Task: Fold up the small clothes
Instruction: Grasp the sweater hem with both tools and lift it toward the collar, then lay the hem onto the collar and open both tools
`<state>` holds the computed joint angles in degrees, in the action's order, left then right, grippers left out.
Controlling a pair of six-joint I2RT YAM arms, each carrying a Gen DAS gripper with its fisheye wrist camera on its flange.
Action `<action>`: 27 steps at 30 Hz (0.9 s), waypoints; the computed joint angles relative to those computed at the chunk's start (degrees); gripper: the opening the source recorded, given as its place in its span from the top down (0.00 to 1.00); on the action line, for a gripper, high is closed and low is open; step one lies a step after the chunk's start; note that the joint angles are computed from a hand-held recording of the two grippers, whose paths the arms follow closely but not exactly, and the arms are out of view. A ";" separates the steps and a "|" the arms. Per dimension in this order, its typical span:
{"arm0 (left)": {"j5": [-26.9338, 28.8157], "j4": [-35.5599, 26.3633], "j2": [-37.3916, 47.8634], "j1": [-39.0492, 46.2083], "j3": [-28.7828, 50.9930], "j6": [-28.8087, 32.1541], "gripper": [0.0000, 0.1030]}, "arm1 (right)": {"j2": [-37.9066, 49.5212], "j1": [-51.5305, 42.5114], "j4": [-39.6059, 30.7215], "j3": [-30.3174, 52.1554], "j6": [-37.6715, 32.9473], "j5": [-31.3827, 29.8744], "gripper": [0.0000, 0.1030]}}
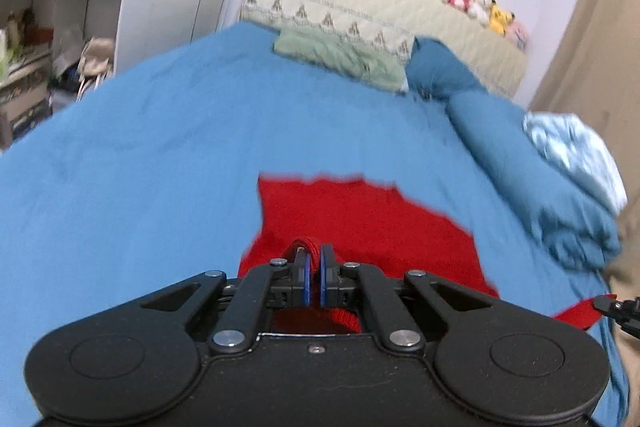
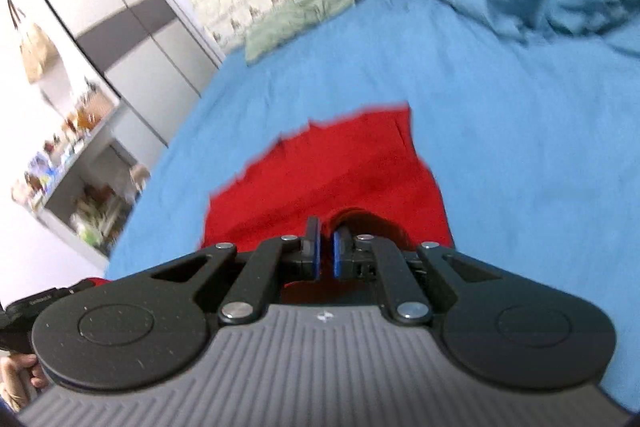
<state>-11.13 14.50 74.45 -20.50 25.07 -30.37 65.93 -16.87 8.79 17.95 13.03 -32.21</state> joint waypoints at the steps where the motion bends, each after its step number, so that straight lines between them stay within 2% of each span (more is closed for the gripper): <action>1: 1.11 1.79 5.77 2.29 4.79 1.26 0.96 | 4.50 1.73 2.52 3.71 1.60 1.40 0.82; 3: 2.61 3.24 15.82 5.84 14.26 2.73 0.96 | 14.34 4.79 5.68 12.73 3.68 4.78 0.82; 6: 3.13 2.50 32.36 8.85 31.55 4.49 0.96 | 31.60 7.85 6.02 29.94 5.75 8.90 0.82; 9: 1.97 -2.54 50.15 9.98 51.40 5.03 0.96 | 49.93 10.41 6.56 47.90 6.06 13.90 0.82; 11: 1.10 -6.94 61.54 10.48 64.21 4.43 0.96 | 60.27 11.28 8.14 56.90 7.06 14.76 0.82; 14: 0.71 -12.48 74.24 11.30 78.09 5.56 0.96 | 74.71 12.93 6.37 70.86 7.15 17.73 0.82; 16: 0.94 -14.13 79.35 12.00 83.61 6.57 0.96 | 82.05 13.52 3.81 79.21 7.14 19.30 0.82; 18: 1.76 -14.27 82.27 12.71 86.77 7.09 0.95 | 86.86 13.51 2.93 85.32 7.41 19.48 0.82; 19: 2.27 -13.60 82.82 13.10 87.24 6.82 0.89 | 88.64 13.44 2.21 88.02 6.98 19.21 0.81; 20: 2.81 -12.14 82.38 13.37 86.27 6.50 0.73 | 89.80 13.44 1.70 89.81 6.31 19.11 0.76; 21: 2.02 -10.09 81.17 13.24 84.02 6.04 0.59 | 90.43 13.51 1.76 90.69 6.10 19.69 0.58; 22: 0.68 -6.82 79.32 13.09 80.50 6.31 0.33 | 90.18 13.58 2.66 90.07 6.21 20.02 0.42; 23: -0.92 -4.07 77.55 12.37 77.84 7.39 0.26 | 88.77 13.79 5.80 86.89 6.30 20.37 0.11; 24: -2.63 0.55 74.75 11.58 72.30 9.36 0.26 | 86.25 14.27 11.76 80.83 6.23 20.93 0.01; 25: -2.92 3.41 72.42 11.05 67.70 11.21 0.25 | 84.14 14.81 17.78 75.19 5.97 21.08 0.01; 27: 2.05 2.96 68.69 10.39 61.03 12.60 0.19 | 80.99 15.71 22.75 67.40 4.53 18.07 0.00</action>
